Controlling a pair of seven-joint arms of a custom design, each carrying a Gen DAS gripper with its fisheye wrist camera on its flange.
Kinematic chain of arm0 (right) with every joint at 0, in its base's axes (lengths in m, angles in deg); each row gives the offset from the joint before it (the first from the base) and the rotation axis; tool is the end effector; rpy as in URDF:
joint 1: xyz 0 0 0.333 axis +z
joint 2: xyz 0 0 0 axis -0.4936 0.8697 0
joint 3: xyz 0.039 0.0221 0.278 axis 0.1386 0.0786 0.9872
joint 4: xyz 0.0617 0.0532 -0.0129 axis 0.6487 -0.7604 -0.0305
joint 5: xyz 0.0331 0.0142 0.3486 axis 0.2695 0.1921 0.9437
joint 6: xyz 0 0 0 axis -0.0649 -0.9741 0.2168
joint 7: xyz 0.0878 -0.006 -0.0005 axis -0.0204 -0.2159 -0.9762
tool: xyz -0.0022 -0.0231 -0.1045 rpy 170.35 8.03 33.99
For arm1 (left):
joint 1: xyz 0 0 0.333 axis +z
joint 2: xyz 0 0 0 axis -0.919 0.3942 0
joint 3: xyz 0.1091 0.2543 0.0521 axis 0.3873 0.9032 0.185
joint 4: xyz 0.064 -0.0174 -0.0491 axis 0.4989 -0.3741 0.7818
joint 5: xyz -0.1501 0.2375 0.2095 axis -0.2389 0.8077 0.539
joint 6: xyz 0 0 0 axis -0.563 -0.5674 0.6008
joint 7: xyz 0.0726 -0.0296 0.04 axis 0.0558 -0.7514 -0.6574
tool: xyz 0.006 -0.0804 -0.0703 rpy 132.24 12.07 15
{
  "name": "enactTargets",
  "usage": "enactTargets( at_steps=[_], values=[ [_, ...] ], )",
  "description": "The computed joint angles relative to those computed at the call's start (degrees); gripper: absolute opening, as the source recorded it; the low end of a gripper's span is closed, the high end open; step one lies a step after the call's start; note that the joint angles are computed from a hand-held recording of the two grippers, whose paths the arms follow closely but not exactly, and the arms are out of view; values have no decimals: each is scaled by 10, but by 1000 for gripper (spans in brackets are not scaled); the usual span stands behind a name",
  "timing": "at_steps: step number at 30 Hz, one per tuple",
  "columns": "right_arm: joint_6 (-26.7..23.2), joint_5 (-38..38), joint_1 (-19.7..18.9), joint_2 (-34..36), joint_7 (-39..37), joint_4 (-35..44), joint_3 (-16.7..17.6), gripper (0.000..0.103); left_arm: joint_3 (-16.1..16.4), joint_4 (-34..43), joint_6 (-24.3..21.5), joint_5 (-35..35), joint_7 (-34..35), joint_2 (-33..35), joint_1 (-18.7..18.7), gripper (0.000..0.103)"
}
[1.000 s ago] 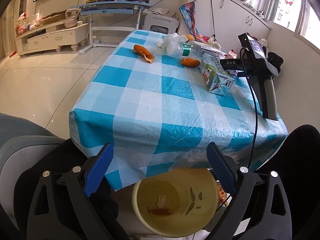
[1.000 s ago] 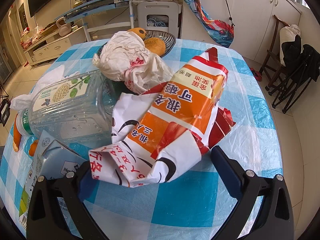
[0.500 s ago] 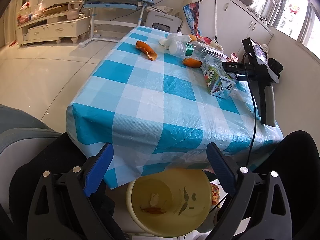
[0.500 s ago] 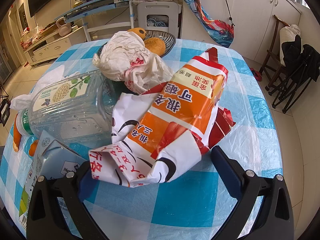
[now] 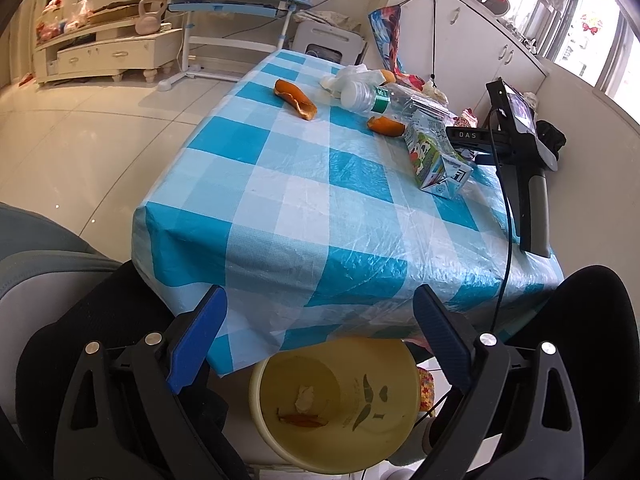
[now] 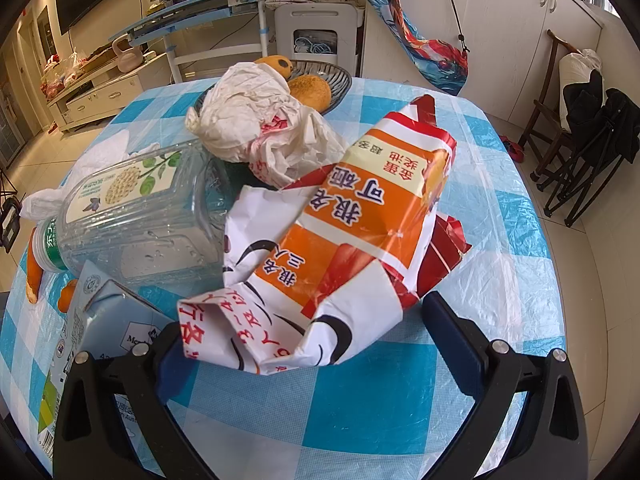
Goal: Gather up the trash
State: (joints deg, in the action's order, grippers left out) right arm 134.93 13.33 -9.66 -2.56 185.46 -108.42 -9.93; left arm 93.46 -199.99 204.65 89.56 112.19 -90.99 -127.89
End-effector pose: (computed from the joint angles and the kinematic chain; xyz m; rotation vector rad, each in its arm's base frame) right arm 0.5207 0.2121 0.4095 -1.7285 2.0944 -0.5955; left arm 0.3744 -0.1856 0.3594 -1.7381 2.1276 -1.0679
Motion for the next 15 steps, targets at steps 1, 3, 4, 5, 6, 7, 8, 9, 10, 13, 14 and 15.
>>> enactTargets(
  at_steps=[1,3,4,5,6,7,8,9,10,13,14,15],
  values=[
    [0,0,0,0,-1,1,0,97,5,0,0,0,0,-1,-4,91],
    [0,0,0,0,-1,1,0,97,16,0,-1,-1,1,-2,-15,91],
    [0,0,0,0,-1,0,0,97,24,0,-2,-2,3,-4,-22,91],
    [0,0,0,0,0,0,0,97,28,0,-2,-5,5,-6,-27,91],
    [0,0,0,0,0,0,0,97,30,0,-3,-10,9,-6,-30,91],
    [0,0,0,0,0,0,0,97,33,-1,-3,-13,12,-7,-34,91],
    [0,0,0,0,0,0,0,97,37,-1,-3,-17,15,-7,-38,91],
    [0,0,0,0,0,0,0,97,38,-1,-3,-21,18,-8,-40,91],
    [0,0,0,0,0,0,0,97,43,-2,-4,-24,21,-10,-45,91],
    [0,0,1,-1,1,-1,0,97,49,-2,-4,-36,30,-11,-53,91],
    [0,0,0,0,0,0,0,97,49,-2,-4,-39,33,-11,-53,91],
    [0,0,0,0,0,0,0,97,46,-2,-5,-41,35,-11,-52,91]
  ],
)
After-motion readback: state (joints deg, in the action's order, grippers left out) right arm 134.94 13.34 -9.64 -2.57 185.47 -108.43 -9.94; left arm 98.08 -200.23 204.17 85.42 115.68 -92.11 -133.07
